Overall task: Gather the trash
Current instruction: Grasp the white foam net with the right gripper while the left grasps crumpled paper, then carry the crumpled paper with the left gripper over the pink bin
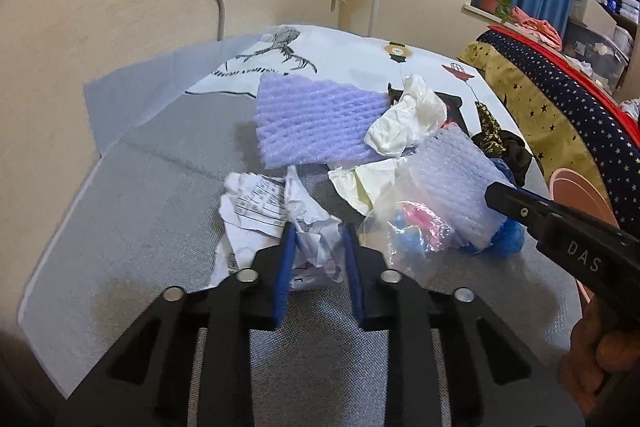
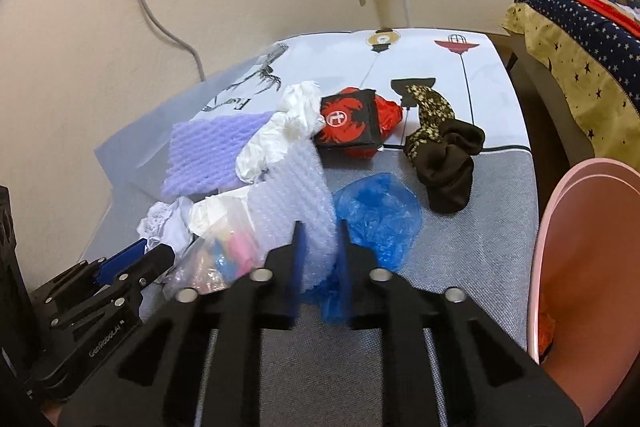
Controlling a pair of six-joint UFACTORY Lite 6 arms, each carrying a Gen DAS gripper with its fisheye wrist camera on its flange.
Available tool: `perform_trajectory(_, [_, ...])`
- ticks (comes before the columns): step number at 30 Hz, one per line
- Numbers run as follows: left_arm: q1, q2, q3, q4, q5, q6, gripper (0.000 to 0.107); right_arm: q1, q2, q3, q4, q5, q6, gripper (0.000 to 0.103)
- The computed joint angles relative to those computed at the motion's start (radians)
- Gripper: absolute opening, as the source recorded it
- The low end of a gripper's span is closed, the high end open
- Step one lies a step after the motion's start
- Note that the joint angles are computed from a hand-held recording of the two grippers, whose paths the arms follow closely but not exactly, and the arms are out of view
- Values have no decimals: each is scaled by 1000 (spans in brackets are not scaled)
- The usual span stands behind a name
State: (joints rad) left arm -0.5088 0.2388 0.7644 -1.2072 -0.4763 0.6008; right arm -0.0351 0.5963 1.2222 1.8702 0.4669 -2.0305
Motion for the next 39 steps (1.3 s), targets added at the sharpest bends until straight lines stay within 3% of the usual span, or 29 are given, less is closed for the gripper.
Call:
perform_trajectory(8, [-9, -80, -47, -64, -33, 76, 13, -10, -137, -113, 63, 14, -96, 12])
perform_trajectory(20, [-56, -301, -160, -131, -66, 164, 12, -93, -411, -294, 36, 11, -74, 12])
perform_trajectory(30, [-146, -384, -167, -200, -89, 235, 12, -248, -651, -407, -146, 61, 74, 12])
perform_trajectory(39, [-244, -357, -98, -220, -107, 264, 12, -462, -757, -370, -359, 167, 240, 12])
